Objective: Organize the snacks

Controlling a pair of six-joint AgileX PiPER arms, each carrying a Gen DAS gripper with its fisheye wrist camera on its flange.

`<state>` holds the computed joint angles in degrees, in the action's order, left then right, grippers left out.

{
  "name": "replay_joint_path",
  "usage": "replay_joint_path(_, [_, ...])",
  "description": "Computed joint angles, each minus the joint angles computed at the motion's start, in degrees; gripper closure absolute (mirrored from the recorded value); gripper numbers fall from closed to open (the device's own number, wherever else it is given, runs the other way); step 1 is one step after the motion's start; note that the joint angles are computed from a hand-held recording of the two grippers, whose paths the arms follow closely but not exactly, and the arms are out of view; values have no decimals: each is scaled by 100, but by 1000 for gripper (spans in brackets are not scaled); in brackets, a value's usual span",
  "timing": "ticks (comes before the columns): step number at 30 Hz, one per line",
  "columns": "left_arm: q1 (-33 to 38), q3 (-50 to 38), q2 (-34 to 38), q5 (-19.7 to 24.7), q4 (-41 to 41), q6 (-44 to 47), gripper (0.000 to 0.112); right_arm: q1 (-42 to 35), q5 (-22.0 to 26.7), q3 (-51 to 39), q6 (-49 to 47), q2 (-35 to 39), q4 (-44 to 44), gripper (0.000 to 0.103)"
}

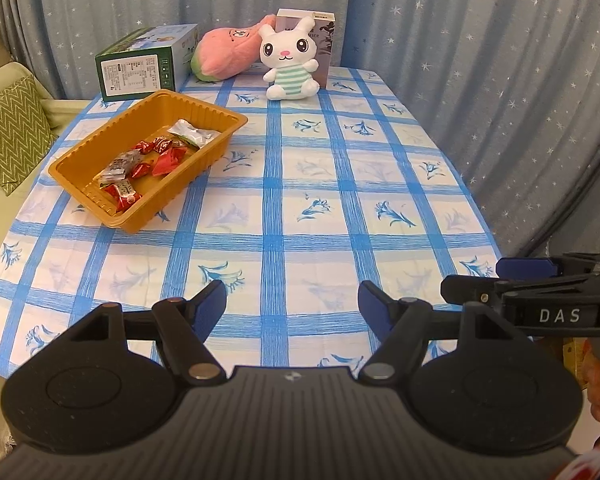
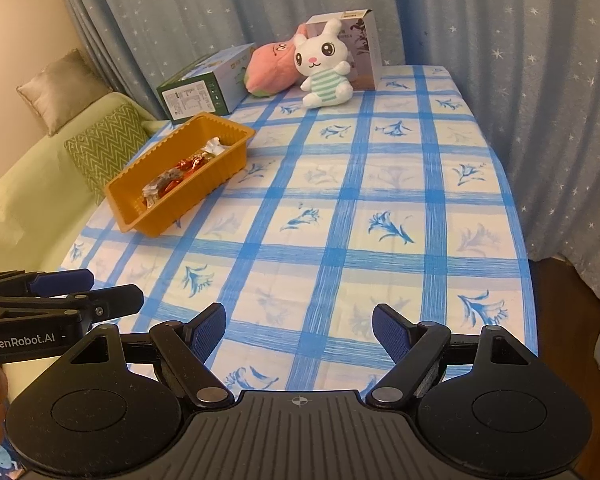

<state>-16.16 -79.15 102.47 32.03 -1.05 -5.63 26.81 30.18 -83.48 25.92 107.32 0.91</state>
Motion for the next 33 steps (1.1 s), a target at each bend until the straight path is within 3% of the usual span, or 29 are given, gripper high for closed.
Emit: replay_joint_path(33, [-7,-81,43,28,29,-50,41,-24,-1,-35,-100,30,62,23])
